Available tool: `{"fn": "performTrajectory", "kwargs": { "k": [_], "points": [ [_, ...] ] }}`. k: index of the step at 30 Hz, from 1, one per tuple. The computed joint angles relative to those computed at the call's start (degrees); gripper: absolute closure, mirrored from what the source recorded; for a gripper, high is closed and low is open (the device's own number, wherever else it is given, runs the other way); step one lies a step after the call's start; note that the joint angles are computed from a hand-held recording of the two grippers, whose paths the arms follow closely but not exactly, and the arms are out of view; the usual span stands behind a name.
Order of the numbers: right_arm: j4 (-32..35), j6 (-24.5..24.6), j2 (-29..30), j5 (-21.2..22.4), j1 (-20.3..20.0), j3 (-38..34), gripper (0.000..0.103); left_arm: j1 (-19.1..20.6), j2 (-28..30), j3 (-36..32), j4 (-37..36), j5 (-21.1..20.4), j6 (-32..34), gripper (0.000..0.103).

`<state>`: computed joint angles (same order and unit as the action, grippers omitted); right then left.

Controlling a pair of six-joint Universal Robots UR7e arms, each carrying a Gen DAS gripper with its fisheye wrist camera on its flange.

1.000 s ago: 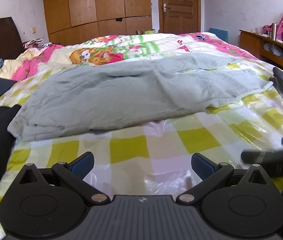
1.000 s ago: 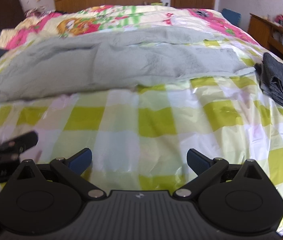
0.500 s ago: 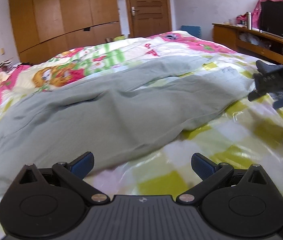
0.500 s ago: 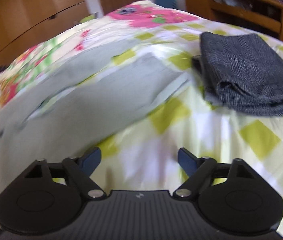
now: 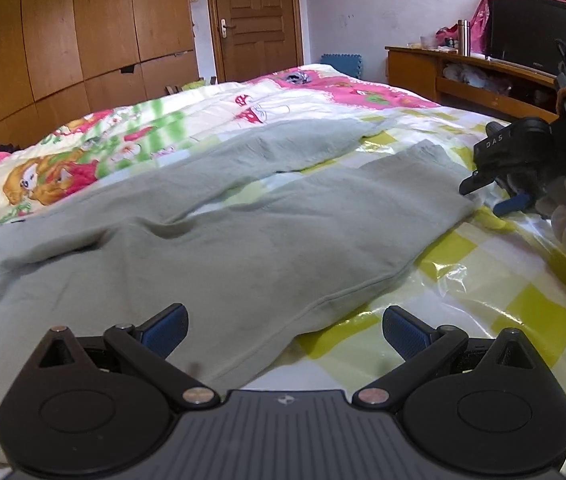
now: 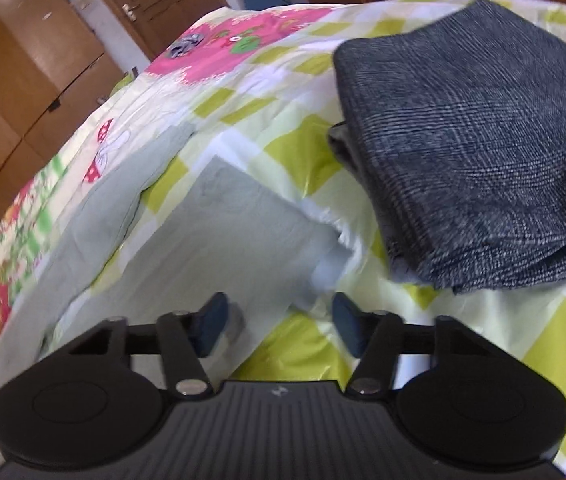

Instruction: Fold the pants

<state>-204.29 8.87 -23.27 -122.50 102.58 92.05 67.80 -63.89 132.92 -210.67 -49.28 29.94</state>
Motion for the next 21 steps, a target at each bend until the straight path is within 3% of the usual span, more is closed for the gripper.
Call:
{"fn": "performTrajectory", "kwargs": {
  "k": [2, 5, 12, 21],
  "points": [
    [-0.76, 2.26, -0.88, 2.35, -1.02, 0.87, 0.080, -0.06, 0.66, -0.23, -0.10, 0.17, 0.29, 0.000],
    [-0.61, 4.78, -2.07, 5.36, -2.34, 1.93, 0.096, -0.38, 1.13, -0.42, -0.04, 0.33, 0.63, 0.000],
    [-5.66, 3.70, -4.04, 7.44, -2.28, 5.32, 0.100, -0.50, 1.68, -1.26, 0.55, 0.57, 0.73, 0.000],
    [-9.20, -1.18, -11.06, 1.18, -1.13, 14.52, 0.101, -1.51, -0.74, 1.89, 0.70, -0.88, 0.25, 0.000]
  ]
}}
